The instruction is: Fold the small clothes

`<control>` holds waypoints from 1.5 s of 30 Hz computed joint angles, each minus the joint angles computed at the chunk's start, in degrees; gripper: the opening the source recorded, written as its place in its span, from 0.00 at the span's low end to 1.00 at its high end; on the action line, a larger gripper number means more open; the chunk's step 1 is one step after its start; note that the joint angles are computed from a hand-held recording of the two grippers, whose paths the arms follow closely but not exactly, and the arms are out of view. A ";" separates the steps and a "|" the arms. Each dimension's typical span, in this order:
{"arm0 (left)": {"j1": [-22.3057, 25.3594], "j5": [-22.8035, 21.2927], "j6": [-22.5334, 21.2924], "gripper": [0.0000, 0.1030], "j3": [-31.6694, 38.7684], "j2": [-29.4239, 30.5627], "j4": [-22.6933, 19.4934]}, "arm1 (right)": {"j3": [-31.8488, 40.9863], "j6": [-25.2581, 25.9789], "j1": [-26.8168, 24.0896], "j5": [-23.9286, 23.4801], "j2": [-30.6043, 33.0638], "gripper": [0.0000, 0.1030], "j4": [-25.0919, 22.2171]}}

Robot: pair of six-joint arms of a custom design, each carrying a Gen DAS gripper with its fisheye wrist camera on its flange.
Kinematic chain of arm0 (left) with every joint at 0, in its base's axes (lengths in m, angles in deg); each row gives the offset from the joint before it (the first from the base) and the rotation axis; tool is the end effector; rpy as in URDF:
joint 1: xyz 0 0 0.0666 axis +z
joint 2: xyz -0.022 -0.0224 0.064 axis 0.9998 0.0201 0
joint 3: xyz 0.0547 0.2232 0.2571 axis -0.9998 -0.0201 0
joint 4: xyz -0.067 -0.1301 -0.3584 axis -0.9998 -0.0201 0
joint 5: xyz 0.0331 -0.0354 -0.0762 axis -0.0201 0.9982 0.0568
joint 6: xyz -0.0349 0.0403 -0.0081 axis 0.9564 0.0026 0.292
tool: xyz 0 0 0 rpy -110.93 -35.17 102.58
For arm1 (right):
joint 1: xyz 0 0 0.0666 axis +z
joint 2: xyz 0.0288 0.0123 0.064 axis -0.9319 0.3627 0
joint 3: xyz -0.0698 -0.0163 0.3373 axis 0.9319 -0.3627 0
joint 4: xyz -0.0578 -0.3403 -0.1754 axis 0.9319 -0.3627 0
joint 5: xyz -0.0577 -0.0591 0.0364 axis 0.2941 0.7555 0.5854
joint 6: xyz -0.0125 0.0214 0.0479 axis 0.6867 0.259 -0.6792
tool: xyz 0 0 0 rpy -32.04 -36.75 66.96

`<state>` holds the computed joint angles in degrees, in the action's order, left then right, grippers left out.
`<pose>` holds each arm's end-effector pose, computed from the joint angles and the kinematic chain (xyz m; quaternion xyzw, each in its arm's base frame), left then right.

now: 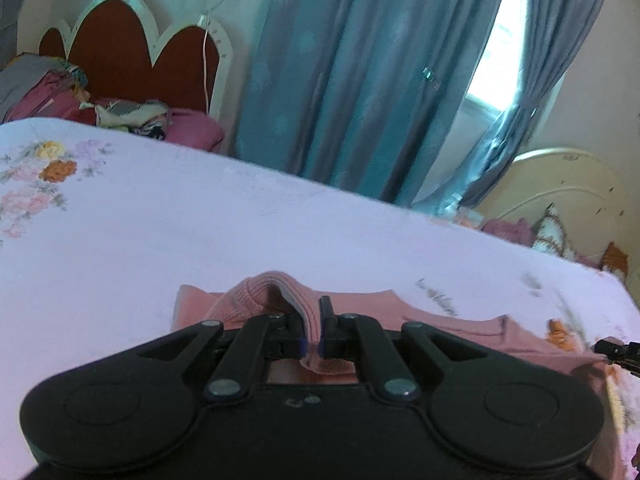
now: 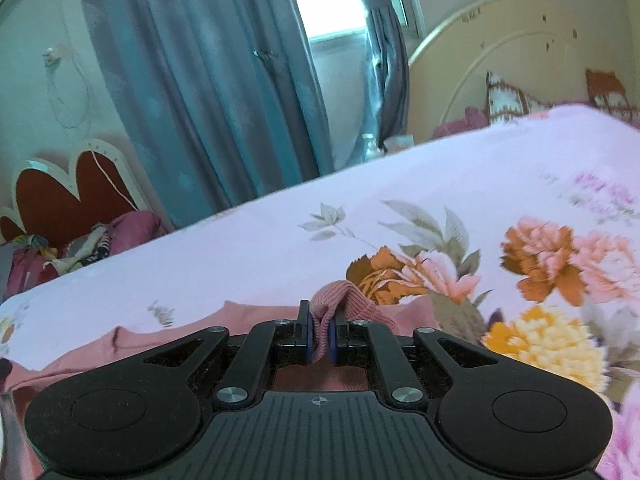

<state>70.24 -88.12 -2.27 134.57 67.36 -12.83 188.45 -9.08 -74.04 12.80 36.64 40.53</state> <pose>0.6078 -0.1954 0.3462 -0.1557 0.8824 -0.0730 0.4378 0.6497 -0.0484 0.3485 0.0279 0.9011 0.1680 0.3988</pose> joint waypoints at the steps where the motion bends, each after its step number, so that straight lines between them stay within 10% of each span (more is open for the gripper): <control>1: 0.16 0.04 -0.33 0.05 1.66 1.40 -1.50 | 1.94 0.23 0.04 -0.21 1.71 0.06 -1.55; 7: 1.30 0.53 0.64 0.27 6.94 5.83 -8.31 | 9.29 0.63 -0.34 -1.96 8.07 0.07 -8.02; 11: 2.28 -0.83 2.41 0.72 4.35 3.36 -6.95 | 11.20 0.72 -1.24 -4.82 9.16 0.09 -8.63; 12: 2.53 -1.02 1.71 0.73 2.66 2.09 -5.28 | 10.93 0.69 -1.40 -4.97 8.94 0.25 -7.87; 13: 2.75 -0.89 0.70 0.73 1.74 1.27 -4.66 | 9.82 0.46 -1.29 -3.46 8.16 0.62 -5.90; 15: 3.11 -0.41 -1.09 0.73 0.65 0.14 -4.60 | 6.05 0.65 -1.34 -1.64 5.92 0.89 -0.16; 31: 3.13 5.67 -8.95 0.49 8.42 8.14 -9.85 | 12.82 16.80 -0.89 -4.57 11.72 0.64 -9.92; 33: 3.07 5.96 -9.77 0.32 8.00 7.91 -9.35 | 14.02 19.20 -0.80 -5.55 12.51 0.32 -11.42; 37: 2.58 5.82 -11.88 0.14 6.71 7.29 -7.08 | 15.11 22.10 -0.41 -5.41 12.95 0.10 -12.46; 43: 0.72 -1.61 -11.24 0.13 -0.39 2.65 3.59 | 0.81 11.47 -1.34 -3.11 3.99 0.07 9.44; 45: 0.20 -4.54 -11.41 0.13 -0.20 3.19 4.56 | 2.87 10.64 -1.11 -1.11 5.76 0.07 7.17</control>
<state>70.45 -92.65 -13.68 134.36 70.55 -8.27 191.31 1.56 -75.15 11.69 42.39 47.70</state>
